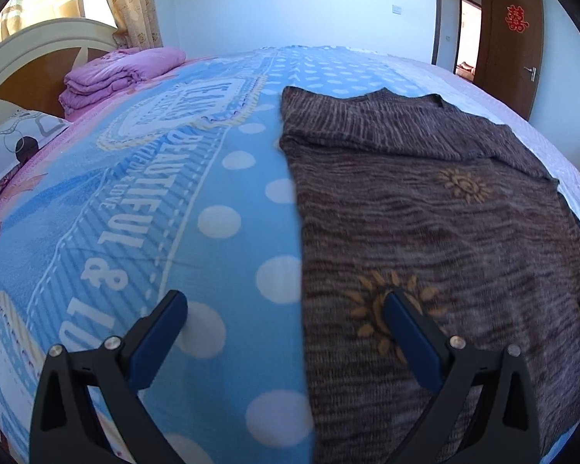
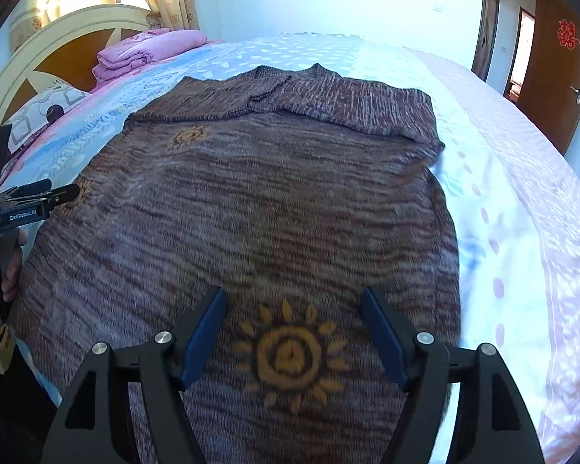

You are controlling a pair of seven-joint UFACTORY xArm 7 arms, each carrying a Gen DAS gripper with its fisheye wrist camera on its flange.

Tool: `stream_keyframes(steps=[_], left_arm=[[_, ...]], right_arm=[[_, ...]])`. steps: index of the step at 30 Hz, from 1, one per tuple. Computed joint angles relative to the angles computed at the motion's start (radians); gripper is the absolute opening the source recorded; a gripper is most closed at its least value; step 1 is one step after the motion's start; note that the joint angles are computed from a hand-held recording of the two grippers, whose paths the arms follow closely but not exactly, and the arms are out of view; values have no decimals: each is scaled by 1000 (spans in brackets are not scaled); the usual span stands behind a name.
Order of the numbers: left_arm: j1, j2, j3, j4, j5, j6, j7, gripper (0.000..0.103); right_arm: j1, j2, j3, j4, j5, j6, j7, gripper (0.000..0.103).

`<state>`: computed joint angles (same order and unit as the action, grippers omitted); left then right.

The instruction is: Fold small clothes

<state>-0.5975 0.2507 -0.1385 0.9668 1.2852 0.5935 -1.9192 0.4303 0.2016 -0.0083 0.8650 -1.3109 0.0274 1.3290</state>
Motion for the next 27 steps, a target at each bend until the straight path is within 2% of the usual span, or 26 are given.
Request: stream_keyframes(steps=[6, 10, 13, 15, 17, 22, 27], left_arm=[[-16, -34, -25, -45, -17, -1, 10, 103], [-18, -62, -41, -85, -38, -37, 25, 103], [-22, -88, -56, -122, -58, -48, 25, 103], [-23, -106, -66, -147, -79, -61, 29, 103], [-24, -118, -76, -164, -103, -76, 38, 102], [-42, -133, -100, -188, -117, -103, 39, 92], [-70, -118, -112, -176, -131, -91, 57, 84]], right_arm=[[-17, -59, 30, -69, 4, 31, 4, 73], [-39, -96, 56, -116, 20, 41, -8, 73], [-49, -129, 77, -147, -47, 68, 60, 73], [-65, -147, 97, -177, -33, 77, 59, 74], [-75, -166, 112, -194, -101, 86, 131, 74], [-102, -196, 144, -231, -155, 92, 195, 74], [-117, -223, 161, -263, -140, 94, 190, 74]])
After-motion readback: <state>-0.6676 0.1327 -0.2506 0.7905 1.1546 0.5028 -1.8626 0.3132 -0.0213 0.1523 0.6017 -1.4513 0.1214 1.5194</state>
